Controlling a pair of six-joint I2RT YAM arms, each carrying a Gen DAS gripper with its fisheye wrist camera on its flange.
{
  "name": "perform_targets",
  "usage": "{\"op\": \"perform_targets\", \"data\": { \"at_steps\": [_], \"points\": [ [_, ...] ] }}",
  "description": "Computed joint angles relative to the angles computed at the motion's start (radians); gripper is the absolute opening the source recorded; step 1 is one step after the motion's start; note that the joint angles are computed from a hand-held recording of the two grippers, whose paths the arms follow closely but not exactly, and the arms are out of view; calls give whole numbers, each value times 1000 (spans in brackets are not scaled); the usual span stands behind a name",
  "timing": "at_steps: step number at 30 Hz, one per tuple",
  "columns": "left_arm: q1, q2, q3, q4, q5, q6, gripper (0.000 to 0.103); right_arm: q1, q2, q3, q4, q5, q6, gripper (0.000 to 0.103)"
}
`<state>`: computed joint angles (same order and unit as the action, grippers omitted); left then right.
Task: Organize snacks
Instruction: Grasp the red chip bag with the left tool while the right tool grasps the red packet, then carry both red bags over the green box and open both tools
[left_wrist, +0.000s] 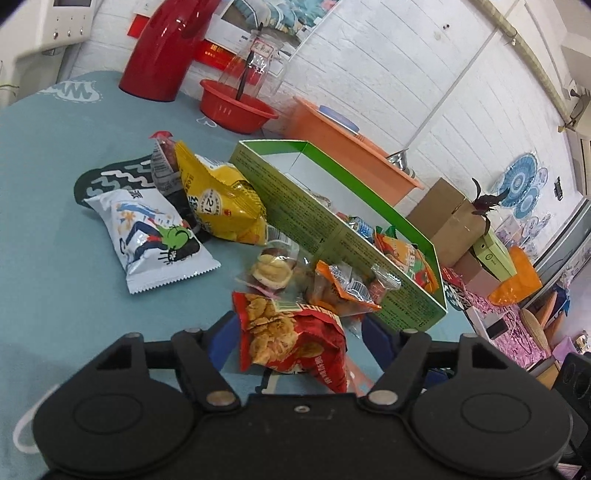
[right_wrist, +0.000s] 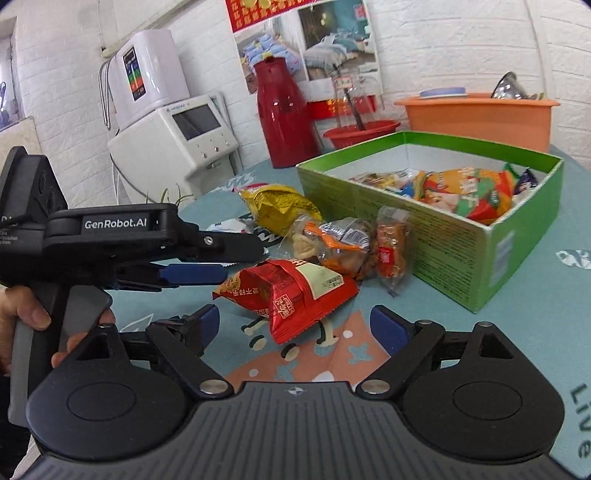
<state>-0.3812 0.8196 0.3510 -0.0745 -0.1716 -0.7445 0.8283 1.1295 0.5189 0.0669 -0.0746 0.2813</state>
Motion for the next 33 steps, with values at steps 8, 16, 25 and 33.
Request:
{"op": "perform_targets", "data": {
  "at_steps": [8,16,25,33],
  "points": [
    [101,69,-23,82,127,12,77,0,179,97,34,2,-31,96],
    [-40,-17,-1,19,20,-12,58,26,53,47,-22,71,-24,47],
    [-99,35,156,63,-43,96,57,-36,-95,79,-28,93,-99,47],
    [6,275,292,234,83,182,57,-172,-8,157,60,51,-150,47]
  ]
}}
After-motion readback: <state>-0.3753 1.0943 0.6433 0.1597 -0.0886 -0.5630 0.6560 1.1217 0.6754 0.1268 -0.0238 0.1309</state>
